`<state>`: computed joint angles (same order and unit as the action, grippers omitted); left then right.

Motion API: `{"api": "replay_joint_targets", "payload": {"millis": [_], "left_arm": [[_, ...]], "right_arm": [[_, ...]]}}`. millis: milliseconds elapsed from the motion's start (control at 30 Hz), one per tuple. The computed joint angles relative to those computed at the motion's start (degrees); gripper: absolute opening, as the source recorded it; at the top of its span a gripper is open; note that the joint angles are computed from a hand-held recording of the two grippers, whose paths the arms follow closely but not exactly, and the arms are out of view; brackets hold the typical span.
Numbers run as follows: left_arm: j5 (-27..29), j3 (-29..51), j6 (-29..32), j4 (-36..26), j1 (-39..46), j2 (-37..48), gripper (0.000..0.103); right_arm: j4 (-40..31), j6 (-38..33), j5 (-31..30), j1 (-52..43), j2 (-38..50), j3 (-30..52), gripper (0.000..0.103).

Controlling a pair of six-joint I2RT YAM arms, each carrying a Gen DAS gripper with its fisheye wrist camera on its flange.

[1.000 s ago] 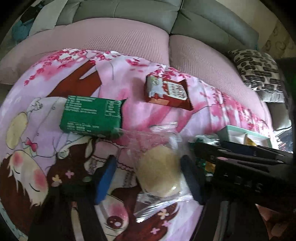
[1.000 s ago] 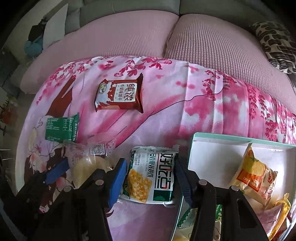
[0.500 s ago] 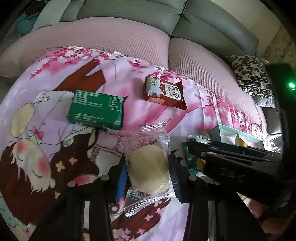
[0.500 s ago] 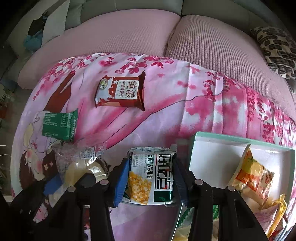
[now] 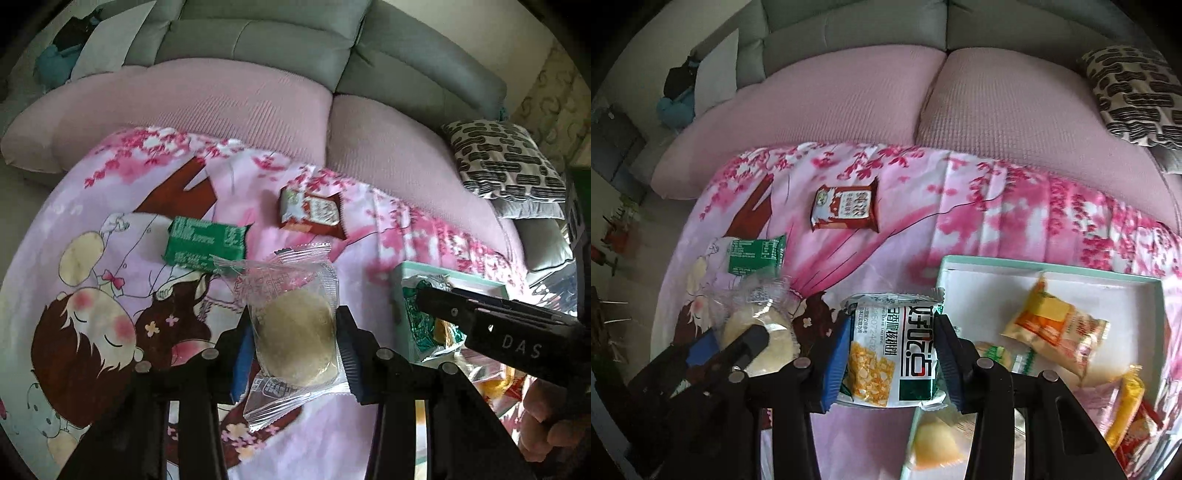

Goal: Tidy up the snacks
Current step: 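Carry the bun and corn-print packet over the teal tray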

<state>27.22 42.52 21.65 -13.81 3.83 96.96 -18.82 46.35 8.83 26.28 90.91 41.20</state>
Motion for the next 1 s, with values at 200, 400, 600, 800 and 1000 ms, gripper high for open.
{"api": "replay_joint_targets", "payload": {"millis": [200, 400, 600, 800, 1000], "left_arm": [[1.25, -0.77, -1.52, -4.0, -3.84, -7.22, 0.044], [-0.08, -1.22, -4.85, -4.97, -11.15, -12.16, 0.044], [-1.69, -1.09, -8.99, -3.97, -21.01, -13.37, 0.044], [-3.6, 0.2, -13.31, -1.0, -31.24, -10.94, 0.044], [-4.37, 3.32, -15.82, 2.36, -39.98, -3.3, 0.044]], "right_arm": [[-4.65, -0.81, 0.98, -2.56, -9.93, -4.25, 0.048], [-9.71, -3.35, 1.66, -7.45, -20.16, -8.84, 0.048], [-14.61, -9.55, 0.78, -17.2, -30.48, -14.12, 0.048], [-17.69, -21.72, -2.64, -34.23, -35.85, -17.0, 0.048], [-14.89, -32.48, -6.25, -48.78, -34.33, -19.24, 0.048]]}}
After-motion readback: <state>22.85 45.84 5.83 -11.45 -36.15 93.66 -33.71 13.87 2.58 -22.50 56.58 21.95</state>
